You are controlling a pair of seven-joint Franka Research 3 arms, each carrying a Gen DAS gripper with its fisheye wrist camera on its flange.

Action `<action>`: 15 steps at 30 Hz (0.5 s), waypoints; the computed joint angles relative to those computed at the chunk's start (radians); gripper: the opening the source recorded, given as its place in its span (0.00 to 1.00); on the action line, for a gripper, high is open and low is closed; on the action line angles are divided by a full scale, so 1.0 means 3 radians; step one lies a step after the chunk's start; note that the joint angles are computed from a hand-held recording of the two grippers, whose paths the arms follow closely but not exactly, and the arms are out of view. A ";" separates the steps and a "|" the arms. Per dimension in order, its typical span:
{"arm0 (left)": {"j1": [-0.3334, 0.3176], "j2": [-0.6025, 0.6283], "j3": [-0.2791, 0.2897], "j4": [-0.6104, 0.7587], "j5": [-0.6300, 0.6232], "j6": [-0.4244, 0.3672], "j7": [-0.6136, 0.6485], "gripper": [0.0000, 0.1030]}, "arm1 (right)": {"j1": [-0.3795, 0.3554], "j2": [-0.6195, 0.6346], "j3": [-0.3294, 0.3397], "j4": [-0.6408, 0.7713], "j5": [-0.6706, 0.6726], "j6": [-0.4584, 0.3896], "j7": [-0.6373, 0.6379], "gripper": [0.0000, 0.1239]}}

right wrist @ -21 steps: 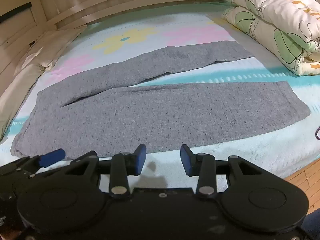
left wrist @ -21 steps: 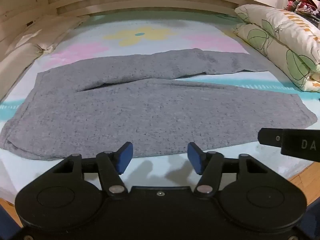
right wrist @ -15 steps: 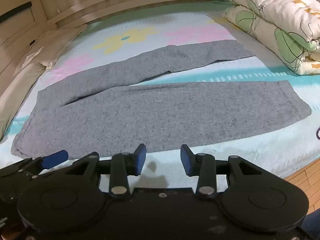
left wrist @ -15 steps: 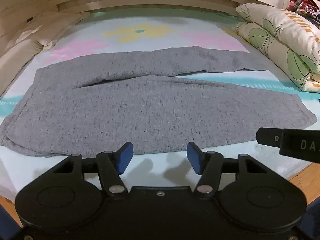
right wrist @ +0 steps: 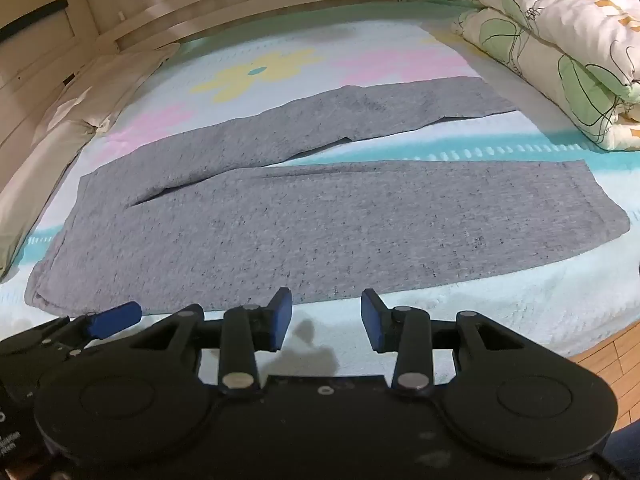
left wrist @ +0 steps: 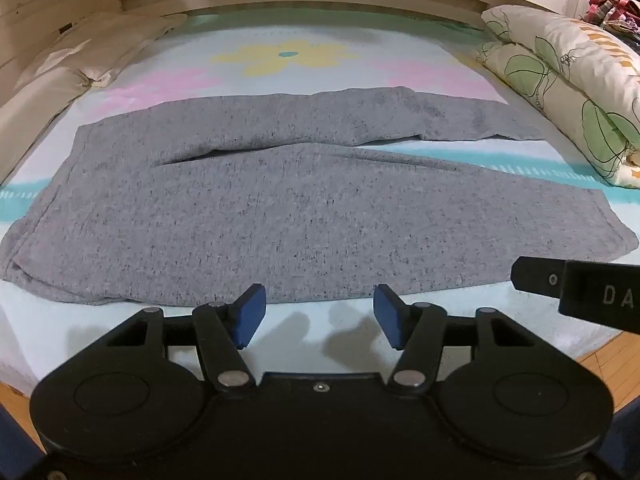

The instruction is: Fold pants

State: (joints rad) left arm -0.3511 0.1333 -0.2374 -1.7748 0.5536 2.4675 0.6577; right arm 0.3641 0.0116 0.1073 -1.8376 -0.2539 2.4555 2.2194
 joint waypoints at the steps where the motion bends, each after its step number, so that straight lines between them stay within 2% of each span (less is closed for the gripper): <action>1: -0.0002 0.0000 0.0001 0.0002 0.0010 -0.0002 -0.0004 0.60 | 0.0001 0.0002 0.0000 -0.0001 -0.0002 0.0001 -0.0001 0.33; 15: 0.0008 -0.0005 0.0000 0.0002 -0.0025 -0.0026 0.0018 0.60 | 0.0015 0.0025 -0.0004 0.0030 0.0014 -0.0031 -0.0020 0.33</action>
